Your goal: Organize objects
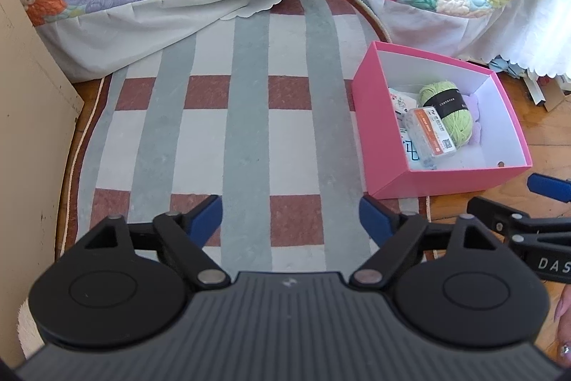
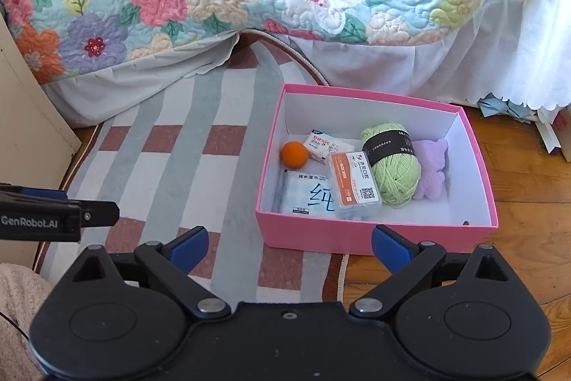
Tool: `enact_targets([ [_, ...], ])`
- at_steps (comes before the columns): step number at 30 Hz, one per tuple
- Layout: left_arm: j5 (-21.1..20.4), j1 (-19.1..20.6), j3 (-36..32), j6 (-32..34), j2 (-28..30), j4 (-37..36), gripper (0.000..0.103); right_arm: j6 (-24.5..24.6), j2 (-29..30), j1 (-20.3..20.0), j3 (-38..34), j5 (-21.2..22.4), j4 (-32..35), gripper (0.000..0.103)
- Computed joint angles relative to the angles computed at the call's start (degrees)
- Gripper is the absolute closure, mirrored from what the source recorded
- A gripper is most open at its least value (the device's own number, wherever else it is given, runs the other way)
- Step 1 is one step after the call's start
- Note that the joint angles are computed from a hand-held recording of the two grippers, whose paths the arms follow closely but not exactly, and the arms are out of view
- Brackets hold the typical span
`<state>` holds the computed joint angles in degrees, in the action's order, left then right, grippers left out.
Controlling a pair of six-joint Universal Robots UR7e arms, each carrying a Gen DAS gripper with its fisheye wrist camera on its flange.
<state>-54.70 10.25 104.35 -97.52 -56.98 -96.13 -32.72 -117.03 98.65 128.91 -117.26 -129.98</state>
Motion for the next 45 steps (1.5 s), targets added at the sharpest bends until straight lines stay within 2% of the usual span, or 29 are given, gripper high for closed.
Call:
enact_targets([
  [4,-0.1,0.0,0.1,-0.3,-0.1,0.1,0.009,0.7,0.3,0.1,-0.2,-0.8,0.7,0.003],
  [13,-0.8,-0.3,-0.2,-1.4,-0.4,2.2,0.001,1.5,0.4,0.8,-0.3,-2.3,0.5,0.003],
  [21,-3.4,0.1,-1.6,1.4,0.1,2.9,0.001,2.4,0.1,0.6,-0.3,-2.0,1.9,0.003],
  [28,-4.2,0.3,-1.6,0.5,0.2,3.5,0.001,2.3,0.1,0.5,-0.4,-2.4,2.0,0.003],
  [45,-4.3,0.3,-4.6,-1.9,1.3,10.4,0.001,1.5,-0.1,1.4,-0.5,-2.8,1.9,0.003],
])
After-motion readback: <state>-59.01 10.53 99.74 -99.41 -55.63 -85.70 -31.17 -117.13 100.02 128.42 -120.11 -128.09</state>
